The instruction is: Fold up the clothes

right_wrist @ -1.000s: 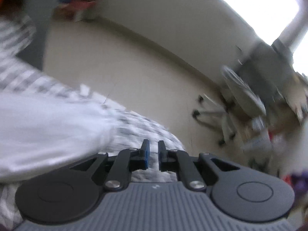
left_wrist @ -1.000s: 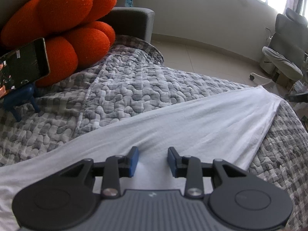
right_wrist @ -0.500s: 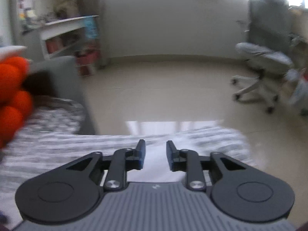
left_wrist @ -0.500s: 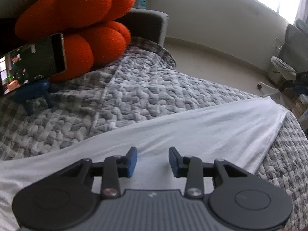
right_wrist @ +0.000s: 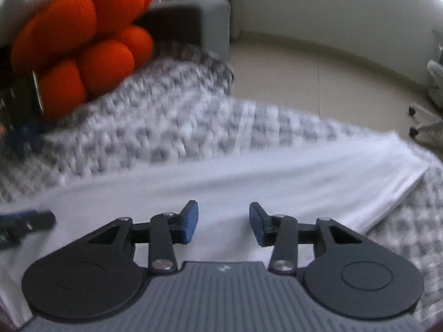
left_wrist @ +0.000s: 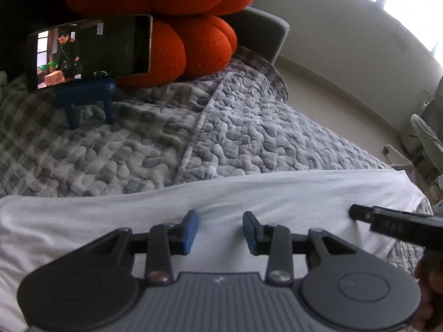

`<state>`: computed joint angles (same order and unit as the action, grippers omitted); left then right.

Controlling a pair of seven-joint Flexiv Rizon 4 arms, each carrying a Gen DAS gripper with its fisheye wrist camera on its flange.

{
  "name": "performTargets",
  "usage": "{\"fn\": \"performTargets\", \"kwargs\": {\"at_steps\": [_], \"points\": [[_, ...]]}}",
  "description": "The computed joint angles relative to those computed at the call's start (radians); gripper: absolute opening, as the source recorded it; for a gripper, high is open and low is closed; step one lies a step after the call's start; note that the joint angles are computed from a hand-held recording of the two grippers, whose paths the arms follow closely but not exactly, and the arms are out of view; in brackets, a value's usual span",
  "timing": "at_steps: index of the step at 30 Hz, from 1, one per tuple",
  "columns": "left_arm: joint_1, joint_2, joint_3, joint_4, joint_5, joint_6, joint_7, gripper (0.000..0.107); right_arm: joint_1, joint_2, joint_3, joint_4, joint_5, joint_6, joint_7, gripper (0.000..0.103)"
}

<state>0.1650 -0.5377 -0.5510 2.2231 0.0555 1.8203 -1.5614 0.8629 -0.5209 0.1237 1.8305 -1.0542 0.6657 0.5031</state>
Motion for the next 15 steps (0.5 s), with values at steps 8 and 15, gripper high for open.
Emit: {"fn": "performTargets", "kwargs": {"at_steps": [8,15], "points": [[-0.041,-0.002,0.041,-0.009,0.002,0.014,0.007,0.039,-0.017,0.012,0.000,0.033,-0.034,0.023,-0.055,0.066],[-0.034,-0.031,0.043,-0.025,-0.004,0.043,-0.037,0.039,-0.048,0.029,-0.019,0.087,-0.137,0.101,0.056,0.074]]}}
